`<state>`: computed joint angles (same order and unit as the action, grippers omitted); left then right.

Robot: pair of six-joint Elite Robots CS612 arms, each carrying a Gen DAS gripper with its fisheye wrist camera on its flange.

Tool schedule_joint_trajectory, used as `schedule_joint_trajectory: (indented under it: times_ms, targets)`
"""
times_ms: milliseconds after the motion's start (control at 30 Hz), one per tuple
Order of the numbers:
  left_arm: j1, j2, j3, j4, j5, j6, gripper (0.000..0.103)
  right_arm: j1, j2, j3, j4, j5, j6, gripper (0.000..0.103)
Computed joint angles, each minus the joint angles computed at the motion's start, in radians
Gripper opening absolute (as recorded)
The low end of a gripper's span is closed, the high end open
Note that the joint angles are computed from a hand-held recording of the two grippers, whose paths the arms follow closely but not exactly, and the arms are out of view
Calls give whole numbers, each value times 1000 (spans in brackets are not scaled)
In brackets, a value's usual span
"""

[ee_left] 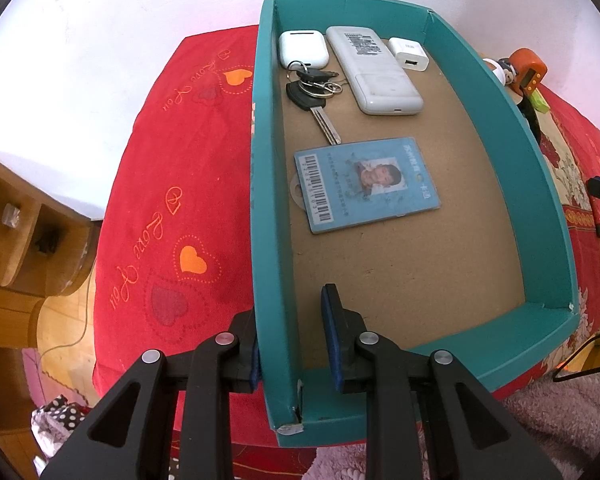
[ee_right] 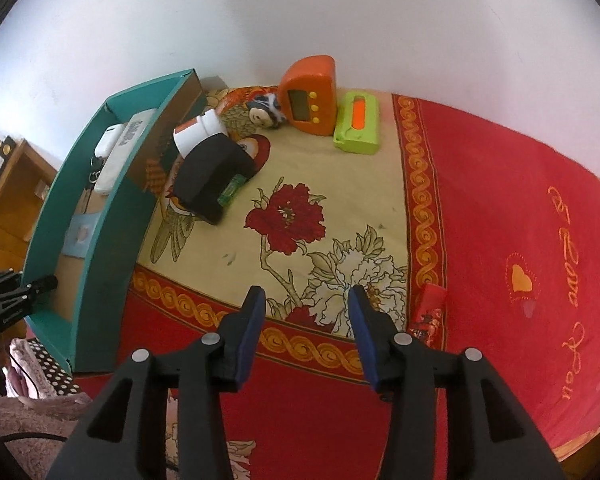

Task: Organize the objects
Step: 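Withdraw the right tool from the tray over the bedspread, then lower the right tool onto the white jar and grasp it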

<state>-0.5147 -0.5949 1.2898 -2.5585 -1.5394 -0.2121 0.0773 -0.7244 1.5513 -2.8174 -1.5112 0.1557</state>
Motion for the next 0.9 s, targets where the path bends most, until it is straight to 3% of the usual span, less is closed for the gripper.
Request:
schedule_joint_trajectory:
  times_ms: [300, 467, 567, 700, 900]
  targets:
    - [0, -2, 2, 0, 1, -4, 24, 4, 57, -98, 10, 119, 23, 47]
    - [-3, -5, 7, -4, 8, -6, 24, 4, 99, -177, 17, 154, 86, 47]
    - [-3, -6, 10, -7, 8, -9, 24, 6, 121, -236, 40, 166, 45, 47]
    - [-4, -6, 12, -11, 7, -12, 24, 4, 164, -342, 146, 221, 6, 48]
    - [-4, -9, 19, -20, 7, -18, 24, -14, 223, -444, 243, 333, 146, 48]
